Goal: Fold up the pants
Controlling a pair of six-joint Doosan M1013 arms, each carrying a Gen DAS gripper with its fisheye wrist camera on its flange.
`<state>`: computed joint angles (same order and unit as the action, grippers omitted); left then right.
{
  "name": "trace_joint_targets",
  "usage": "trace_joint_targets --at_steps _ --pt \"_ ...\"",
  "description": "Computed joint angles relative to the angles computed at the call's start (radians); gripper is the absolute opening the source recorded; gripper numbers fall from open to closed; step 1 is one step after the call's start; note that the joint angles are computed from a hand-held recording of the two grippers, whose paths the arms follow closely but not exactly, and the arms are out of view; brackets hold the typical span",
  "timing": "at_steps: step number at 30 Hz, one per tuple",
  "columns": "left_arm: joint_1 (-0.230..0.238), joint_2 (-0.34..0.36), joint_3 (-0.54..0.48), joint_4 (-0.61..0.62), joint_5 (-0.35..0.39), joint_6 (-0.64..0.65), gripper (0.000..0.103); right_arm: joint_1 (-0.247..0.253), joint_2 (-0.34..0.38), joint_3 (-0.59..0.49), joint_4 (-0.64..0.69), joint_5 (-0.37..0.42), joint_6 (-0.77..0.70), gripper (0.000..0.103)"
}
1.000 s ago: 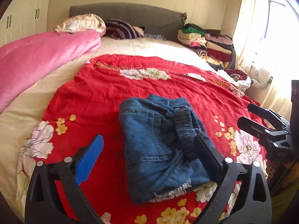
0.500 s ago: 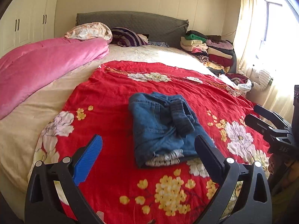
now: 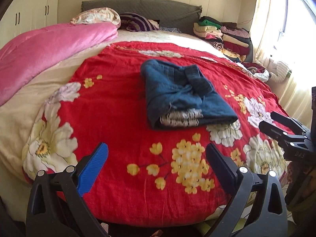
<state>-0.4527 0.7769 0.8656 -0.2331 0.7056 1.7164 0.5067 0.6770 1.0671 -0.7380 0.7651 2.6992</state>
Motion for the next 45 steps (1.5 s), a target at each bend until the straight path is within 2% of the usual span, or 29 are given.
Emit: trace_joint_targets --at_steps 5,20,45 --pt "-0.003 0.005 -0.002 0.002 0.006 -0.014 0.099 0.001 0.017 -0.016 0.027 0.030 -0.013 0.094" --pt "-0.004 0.006 -0.006 0.023 0.007 -0.037 0.099 0.000 0.011 -0.006 0.045 -0.006 -0.014 0.094" --pt "-0.002 0.000 -0.002 0.025 0.002 -0.048 0.099 0.005 0.008 -0.005 0.020 0.009 -0.004 0.094"
